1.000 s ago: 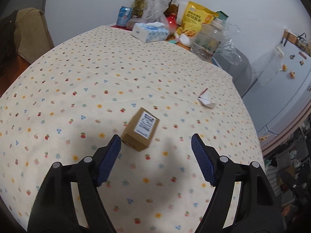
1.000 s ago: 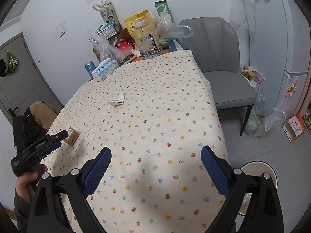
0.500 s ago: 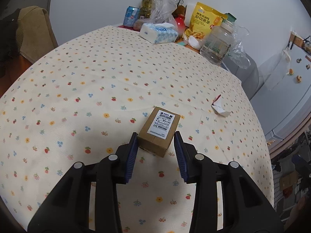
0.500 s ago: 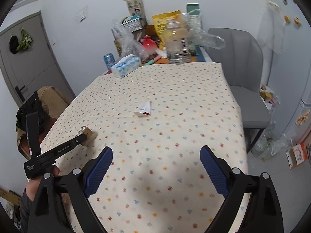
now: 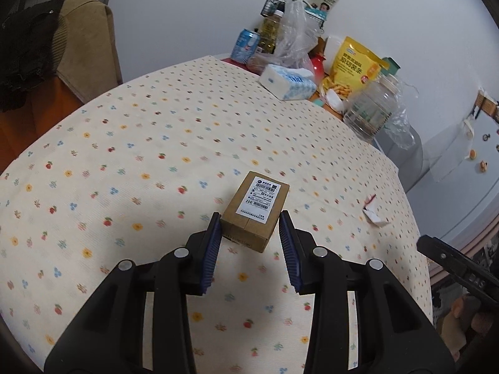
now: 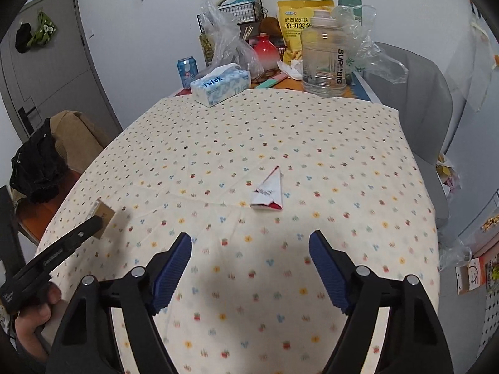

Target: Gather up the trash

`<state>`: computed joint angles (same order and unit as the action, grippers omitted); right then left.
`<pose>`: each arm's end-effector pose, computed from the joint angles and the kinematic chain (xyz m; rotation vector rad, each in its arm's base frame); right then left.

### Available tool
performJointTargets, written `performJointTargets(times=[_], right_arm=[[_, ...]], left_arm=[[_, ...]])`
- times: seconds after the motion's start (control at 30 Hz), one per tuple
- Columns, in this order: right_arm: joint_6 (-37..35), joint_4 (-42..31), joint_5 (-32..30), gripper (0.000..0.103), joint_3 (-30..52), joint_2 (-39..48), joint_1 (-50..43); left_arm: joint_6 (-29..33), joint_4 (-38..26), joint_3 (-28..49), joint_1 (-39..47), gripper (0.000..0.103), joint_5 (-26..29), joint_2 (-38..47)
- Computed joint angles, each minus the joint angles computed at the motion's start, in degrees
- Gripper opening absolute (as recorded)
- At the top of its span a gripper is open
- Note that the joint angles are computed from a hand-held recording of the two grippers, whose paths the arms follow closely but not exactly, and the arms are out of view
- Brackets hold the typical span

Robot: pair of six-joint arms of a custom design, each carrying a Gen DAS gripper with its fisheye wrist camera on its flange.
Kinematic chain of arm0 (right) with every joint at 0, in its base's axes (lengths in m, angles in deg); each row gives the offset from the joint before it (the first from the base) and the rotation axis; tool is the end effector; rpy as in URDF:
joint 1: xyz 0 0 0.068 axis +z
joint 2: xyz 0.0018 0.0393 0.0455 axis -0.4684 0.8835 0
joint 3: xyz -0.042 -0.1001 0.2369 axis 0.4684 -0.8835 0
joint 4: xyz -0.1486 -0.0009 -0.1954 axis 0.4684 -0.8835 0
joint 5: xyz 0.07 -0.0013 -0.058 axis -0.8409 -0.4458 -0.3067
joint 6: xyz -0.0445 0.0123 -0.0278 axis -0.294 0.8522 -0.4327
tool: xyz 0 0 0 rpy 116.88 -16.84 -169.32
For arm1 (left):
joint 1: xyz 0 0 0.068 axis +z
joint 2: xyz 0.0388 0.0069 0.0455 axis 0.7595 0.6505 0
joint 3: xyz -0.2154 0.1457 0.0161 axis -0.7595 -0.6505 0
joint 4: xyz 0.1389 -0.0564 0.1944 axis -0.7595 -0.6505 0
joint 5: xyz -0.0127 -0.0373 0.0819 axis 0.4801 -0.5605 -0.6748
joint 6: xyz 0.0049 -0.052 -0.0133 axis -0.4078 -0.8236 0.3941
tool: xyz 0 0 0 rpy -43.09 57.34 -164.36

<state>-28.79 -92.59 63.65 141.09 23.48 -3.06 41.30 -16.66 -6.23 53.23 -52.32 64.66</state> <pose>0.3142 0.1452 0.2578 -0.3095 2.3904 0.2685 0.2380 0.0125 0.2145 -0.5212 2.2228 -0.3028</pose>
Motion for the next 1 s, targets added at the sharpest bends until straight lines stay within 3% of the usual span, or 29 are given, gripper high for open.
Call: performJointTargets(times=[0.23, 0.4, 0.43, 0.47, 0.5, 0.53, 0.67, 0.83, 1.0], right_arm=[[1.02, -1.75, 2.69, 0.07, 11.48, 12.42, -0.03], [2.22, -2.94, 3.67, 0.065, 16.6, 17.82, -0.86], [2.48, -3.18, 3.65, 0.059, 17.39, 18.85, -1.09], [2.62, -3.64, 3.51, 0.04, 17.99, 19.5, -1.15], [2.8, -4.76, 2.93, 0.007, 19.02, 20.47, -1.43], [3.55, -5.37, 2.57, 0.0, 19.09, 20.66, -1.69], [3.88, -0.41, 3.14, 0.001, 10.87, 13.73, -1.06], [3.77, 2.19, 1.94, 0.001, 2.43, 5.01, -0.48], [2.95, 2.18, 1.27, 0.002, -0.72, 0.95, -0.42]], left_arm=[[1.2, 4.28, -2.33, 4.53, 0.038, 7.01, -0.61], [-0.03, 4.9, -4.48, 4.68, 0.037, 8.0, -4.9], [-0.29, 4.94, -5.02, 4.2, 0.037, 7.67, -6.21], [-0.53, 4.79, -5.59, 3.81, 0.037, 7.22, -7.65], [-0.62, 4.59, -5.97, 3.72, 0.038, 6.98, -8.71], [-0.95, 4.33, -6.41, 3.24, 0.037, 6.35, -9.98], [-1.53, 2.34, -7.34, 1.8, 0.038, 4.28, -14.84], [-1.67, -0.63, -7.27, -3.96, 0.038, -2.99, -21.43], [-2.24, -1.51, -7.54, -9.18, 0.038, -8.35, -25.01]])
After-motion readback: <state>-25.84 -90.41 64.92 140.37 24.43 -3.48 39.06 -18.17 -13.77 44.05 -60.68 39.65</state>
